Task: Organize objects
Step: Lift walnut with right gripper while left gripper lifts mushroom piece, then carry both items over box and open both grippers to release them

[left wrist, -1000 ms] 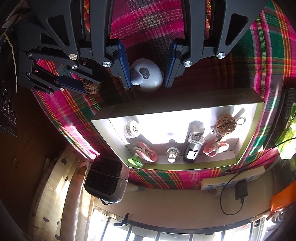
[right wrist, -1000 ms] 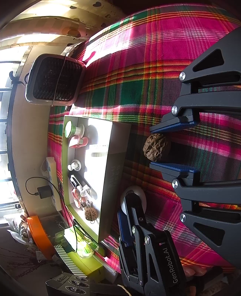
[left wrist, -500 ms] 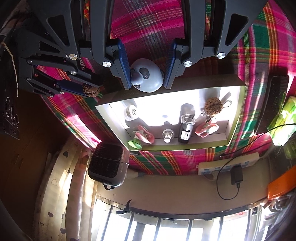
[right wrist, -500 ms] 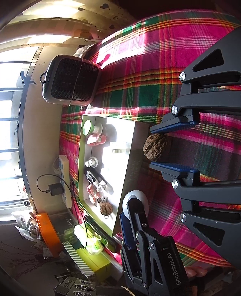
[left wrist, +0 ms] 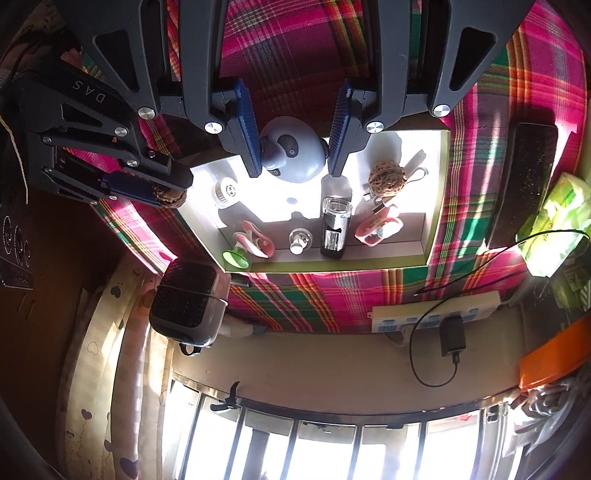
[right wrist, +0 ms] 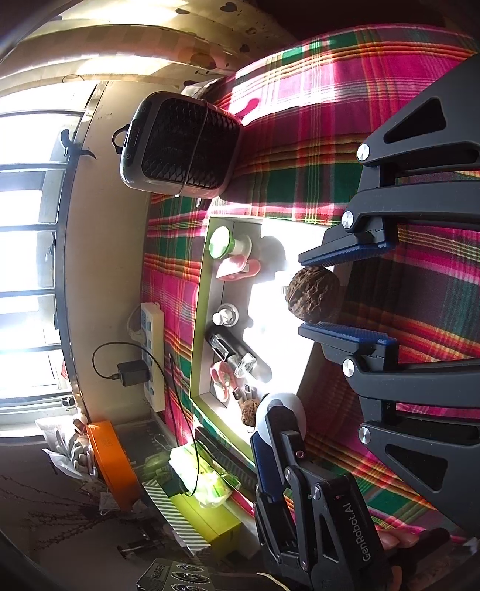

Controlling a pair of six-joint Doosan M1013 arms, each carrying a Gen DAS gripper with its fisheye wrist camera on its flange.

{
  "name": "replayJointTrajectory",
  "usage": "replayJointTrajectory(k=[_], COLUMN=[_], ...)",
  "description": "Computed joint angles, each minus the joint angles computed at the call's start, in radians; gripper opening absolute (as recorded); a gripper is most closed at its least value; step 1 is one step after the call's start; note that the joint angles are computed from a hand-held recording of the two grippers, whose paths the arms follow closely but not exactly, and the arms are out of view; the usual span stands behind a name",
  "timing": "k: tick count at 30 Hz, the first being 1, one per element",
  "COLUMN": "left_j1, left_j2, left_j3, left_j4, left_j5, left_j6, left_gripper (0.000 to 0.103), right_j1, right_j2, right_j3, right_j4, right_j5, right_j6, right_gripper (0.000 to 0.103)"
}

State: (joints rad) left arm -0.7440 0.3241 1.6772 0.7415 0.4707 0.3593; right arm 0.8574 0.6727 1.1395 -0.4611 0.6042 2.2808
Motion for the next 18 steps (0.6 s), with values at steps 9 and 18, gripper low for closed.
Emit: replayJointTrajectory(k=[9,18], left_j1=[0.025,0.045], left_j2=[0.027,0.055], left_j3=[-0.022,-0.045], left_j4=[-0.042,-0.09], left_j5=[0.012,0.023], left_j6=[0.036,0.078], left_gripper=[0.034,0.034], right_j1=[-0.018,-0.034], right_j2=[0.05,0.107], right_j3=[-0.08,-0.171], right_j4=[0.056,0.126], right_j5=[0.021,0.07], right_j6=[-0.055,-0.144], right_gripper=[0.032,0.032])
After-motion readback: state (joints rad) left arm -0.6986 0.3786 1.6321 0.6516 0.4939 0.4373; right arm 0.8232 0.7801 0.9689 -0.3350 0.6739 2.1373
